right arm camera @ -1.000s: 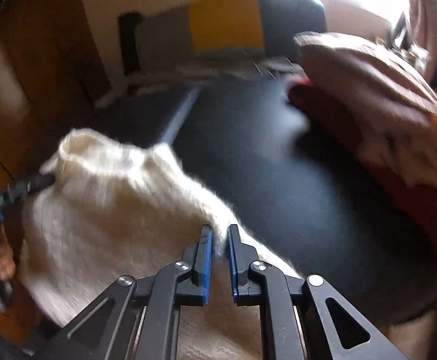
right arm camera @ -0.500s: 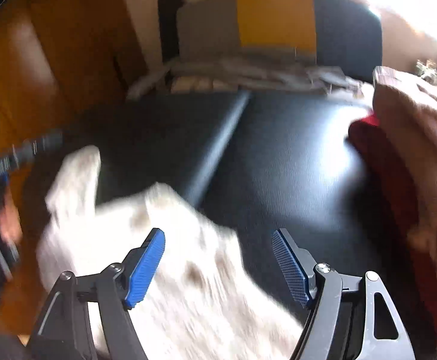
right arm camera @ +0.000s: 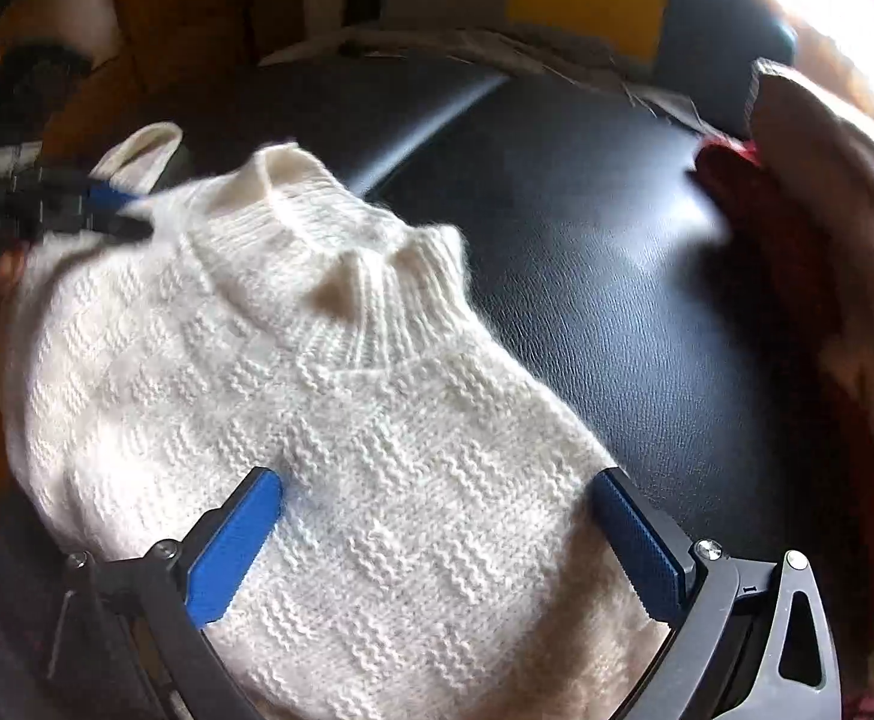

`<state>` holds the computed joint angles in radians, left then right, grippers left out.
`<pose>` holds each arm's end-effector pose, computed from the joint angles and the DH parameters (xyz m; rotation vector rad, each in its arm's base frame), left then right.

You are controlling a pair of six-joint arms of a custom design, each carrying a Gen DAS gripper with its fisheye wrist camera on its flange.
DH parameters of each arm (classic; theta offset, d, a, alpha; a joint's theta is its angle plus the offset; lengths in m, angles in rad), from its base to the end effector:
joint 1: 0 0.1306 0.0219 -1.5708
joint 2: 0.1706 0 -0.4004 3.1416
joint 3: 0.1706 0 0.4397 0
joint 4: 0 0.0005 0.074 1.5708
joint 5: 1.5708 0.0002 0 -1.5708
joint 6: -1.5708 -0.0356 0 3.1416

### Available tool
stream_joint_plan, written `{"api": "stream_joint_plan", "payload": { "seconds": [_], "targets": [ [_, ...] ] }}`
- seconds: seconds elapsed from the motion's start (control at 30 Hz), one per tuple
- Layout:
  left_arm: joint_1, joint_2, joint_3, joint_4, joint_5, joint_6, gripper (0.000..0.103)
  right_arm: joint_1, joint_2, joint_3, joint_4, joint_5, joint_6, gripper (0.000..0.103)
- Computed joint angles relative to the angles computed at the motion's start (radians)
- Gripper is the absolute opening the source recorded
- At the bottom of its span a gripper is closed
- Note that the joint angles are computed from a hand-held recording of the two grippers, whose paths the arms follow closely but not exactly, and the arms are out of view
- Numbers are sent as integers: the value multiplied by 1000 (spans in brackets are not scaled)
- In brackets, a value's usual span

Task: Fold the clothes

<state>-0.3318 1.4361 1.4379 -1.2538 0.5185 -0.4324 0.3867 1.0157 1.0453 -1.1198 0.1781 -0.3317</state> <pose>0.4750 -0.1829 0.4318 1.1208 2.4784 -0.6979 0.3373 0.1300 0.4180 -0.0148 2.6315 0.0067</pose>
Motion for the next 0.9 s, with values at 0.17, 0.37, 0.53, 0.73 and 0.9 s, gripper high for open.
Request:
{"api": "stream_joint_plan", "payload": {
  "seconds": [0.17, 0.37, 0.53, 0.73, 0.9],
  "targets": [
    [19, -108, -122, 159, 19, 171, 13, 3, 1, 9, 15, 31, -51, 48],
    [51, -182, -187, 359, 21, 431, 12, -19, 50, 51, 52, 50, -92, 17],
    [49, -143, -106, 491, -40, 541, 11, -83, 162, 176, 132, 82, -55, 8],
    [22, 23, 102, 577, -164, 580, 10, -168, 309, 364, 187, 98, 18, 4],
    [5, 264, 396, 475, -231, 596, 12, -241, 481, 561, 201, 104, 65, 4]
  ]
}}
